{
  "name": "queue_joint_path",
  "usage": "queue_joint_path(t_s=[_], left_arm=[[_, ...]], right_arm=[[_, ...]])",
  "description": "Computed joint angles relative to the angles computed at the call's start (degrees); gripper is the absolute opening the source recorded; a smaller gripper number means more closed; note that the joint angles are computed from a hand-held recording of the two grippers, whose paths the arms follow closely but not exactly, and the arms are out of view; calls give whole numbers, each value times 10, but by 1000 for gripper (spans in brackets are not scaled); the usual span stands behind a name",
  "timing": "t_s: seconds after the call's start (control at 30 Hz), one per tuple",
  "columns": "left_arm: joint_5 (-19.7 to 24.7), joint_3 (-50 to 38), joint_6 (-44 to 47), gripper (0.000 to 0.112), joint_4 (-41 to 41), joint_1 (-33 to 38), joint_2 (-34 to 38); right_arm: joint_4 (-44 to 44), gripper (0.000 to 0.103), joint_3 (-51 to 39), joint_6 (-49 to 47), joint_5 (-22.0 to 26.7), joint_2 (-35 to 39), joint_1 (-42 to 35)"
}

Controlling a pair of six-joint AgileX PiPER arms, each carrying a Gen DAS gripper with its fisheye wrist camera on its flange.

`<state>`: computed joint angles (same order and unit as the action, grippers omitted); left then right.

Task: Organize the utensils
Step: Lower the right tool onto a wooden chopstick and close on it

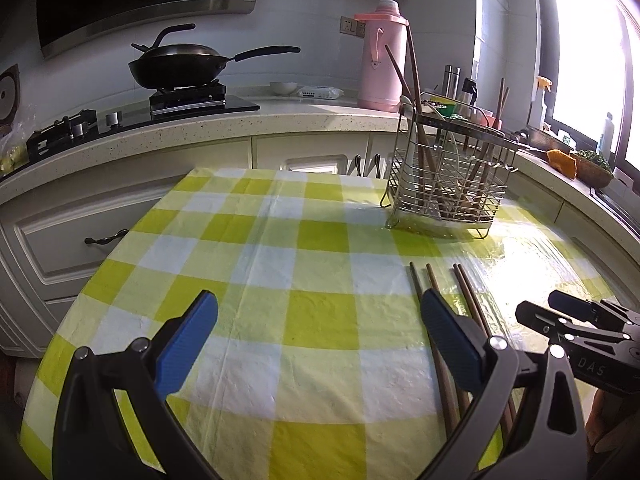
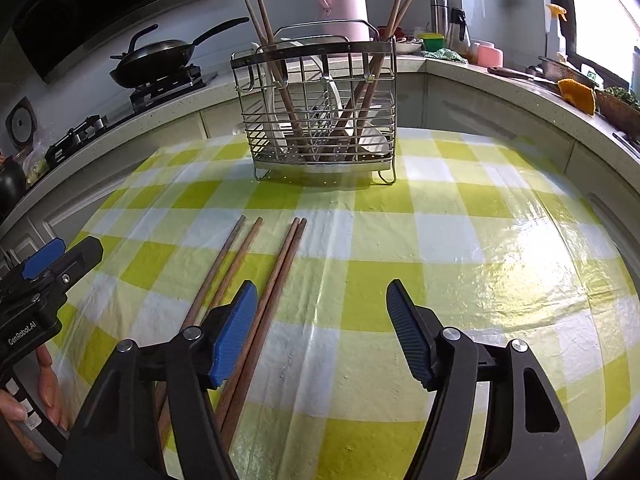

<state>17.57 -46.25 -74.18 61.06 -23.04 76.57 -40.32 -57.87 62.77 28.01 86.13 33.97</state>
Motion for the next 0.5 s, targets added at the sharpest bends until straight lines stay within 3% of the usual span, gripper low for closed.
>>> queue_joint_path(t_s=[0.23,0.5], left_arm=[[-23,-3,65,98,-64,20,8],[-14,-11,82,98,-85,20,17]], right_arm=[[7,63,-25,-9,19,24,10],[40,52,-60,-41,49,61,10]])
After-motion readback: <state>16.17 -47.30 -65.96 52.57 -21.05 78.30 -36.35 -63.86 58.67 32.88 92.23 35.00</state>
